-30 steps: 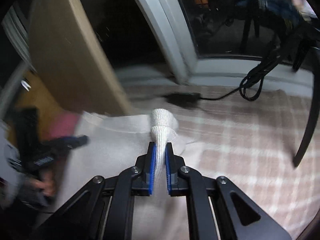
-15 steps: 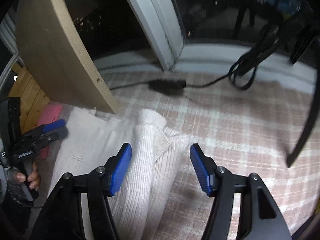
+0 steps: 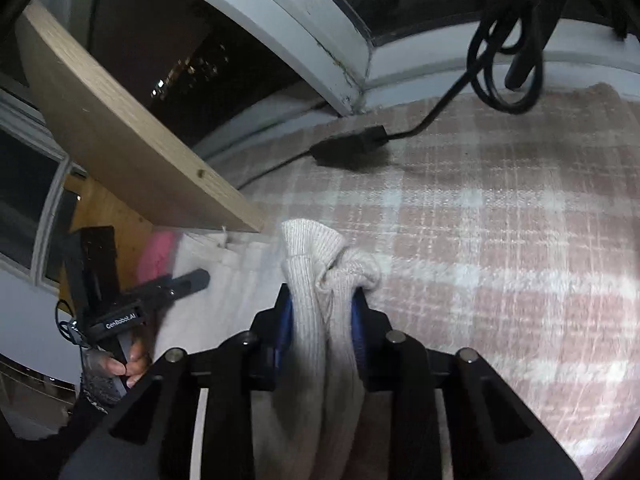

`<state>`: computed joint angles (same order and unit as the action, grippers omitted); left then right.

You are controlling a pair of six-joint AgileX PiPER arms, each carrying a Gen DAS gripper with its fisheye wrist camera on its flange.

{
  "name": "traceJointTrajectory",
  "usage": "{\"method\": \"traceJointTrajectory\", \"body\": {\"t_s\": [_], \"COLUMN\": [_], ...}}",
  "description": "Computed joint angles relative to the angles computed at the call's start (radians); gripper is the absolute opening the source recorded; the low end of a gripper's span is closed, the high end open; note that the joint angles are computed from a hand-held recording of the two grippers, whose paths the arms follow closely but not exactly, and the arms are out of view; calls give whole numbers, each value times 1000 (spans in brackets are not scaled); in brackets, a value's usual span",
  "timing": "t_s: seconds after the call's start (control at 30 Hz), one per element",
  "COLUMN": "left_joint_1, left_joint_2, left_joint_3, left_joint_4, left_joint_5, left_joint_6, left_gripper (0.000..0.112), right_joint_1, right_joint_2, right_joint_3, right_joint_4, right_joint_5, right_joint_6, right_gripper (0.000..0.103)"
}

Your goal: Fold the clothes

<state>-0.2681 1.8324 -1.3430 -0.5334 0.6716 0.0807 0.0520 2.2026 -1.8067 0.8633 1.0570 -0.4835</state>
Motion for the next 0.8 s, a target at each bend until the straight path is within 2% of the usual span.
{"method": "traceJointTrajectory", "body": {"t_s": [0.1,0.23,0.37,0.5,0.57,0.67,0.73,0.8], "left_joint_1": [36,72,77,81,35,-87,-205,-396], "left_joint_2": [-68,-219,-370,-521,-583,-699,-801,-906], "left_joint_3": [54,132,120,31,-21,-20,78,225], "left_joint_4": [-97,-185,-193,-148,-74,100,231,430], "left_joint_5": [22,63,151,258,273,236,203,171], "left_joint_6": [89,152,130,79,17,-121,-240,-434], "left_gripper": [24,23,23,23,23,23,23,25], "right_joint_1": [-4,-27,-38,-49,-62,-44,-7,85], "right_joint_2": [-118,-359,-567,-785,-896,-1104,-1244,-1381], "right_joint_3": [114,294,365,401,456,662,819,1002], "right_joint_4": [44,103,91,44,33,-29,-121,-285], "right_joint_5": [-25,-32,-30,-33,-33,-98,-134,-167], "right_joint_6": [-51,-130,-108,-90,-100,-115,-79,36], "right_gripper": [23,23,23,23,23,22,23,23]}}
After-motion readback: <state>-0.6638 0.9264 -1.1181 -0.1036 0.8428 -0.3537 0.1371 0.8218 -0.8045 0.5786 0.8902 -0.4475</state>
